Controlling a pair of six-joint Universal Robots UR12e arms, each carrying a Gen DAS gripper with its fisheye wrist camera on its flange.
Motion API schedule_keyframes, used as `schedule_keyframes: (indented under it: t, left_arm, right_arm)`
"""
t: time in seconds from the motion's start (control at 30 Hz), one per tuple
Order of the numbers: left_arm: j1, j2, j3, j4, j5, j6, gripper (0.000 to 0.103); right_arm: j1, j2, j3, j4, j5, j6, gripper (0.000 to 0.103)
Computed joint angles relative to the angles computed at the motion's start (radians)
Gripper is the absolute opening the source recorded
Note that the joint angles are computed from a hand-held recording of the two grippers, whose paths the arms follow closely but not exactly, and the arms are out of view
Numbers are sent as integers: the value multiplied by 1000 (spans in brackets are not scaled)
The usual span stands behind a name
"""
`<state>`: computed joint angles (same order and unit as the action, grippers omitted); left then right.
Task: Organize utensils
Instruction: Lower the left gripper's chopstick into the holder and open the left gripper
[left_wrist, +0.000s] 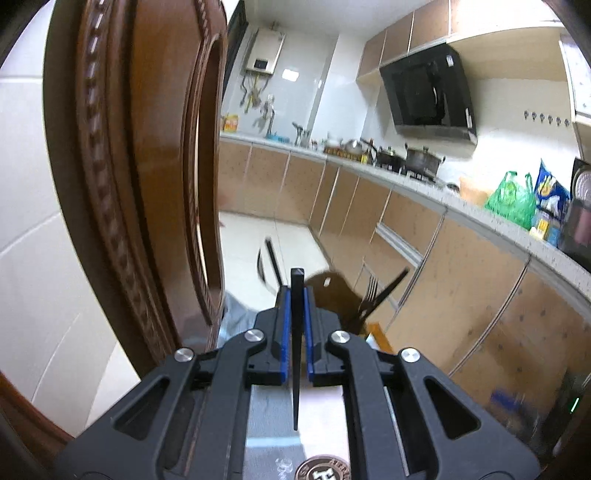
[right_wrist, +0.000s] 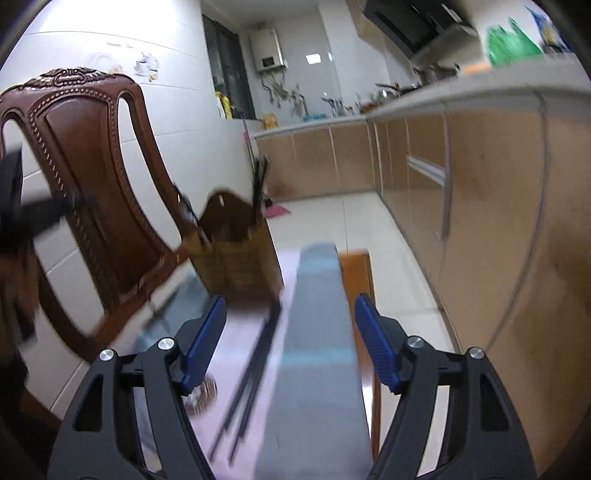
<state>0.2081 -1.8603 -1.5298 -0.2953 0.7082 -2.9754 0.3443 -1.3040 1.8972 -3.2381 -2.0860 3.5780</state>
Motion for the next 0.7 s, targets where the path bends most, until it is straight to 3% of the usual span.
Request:
schedule_keyframes:
  t: [0.2, 0.37, 0.7]
  left_arm:
    - [-31, -17, 93, 37, 43, -91, 6]
    - [-66, -54, 188, 41, 102, -133, 6]
    - [-130, -156, 336, -53, 191, -162, 6]
  right_arm:
    - [-9, -10, 31, -31, -4, -9, 70]
    - [-44, -26, 53, -31, 61, 60, 70]
    - [-74, -35, 65, -27, 136, 81, 70]
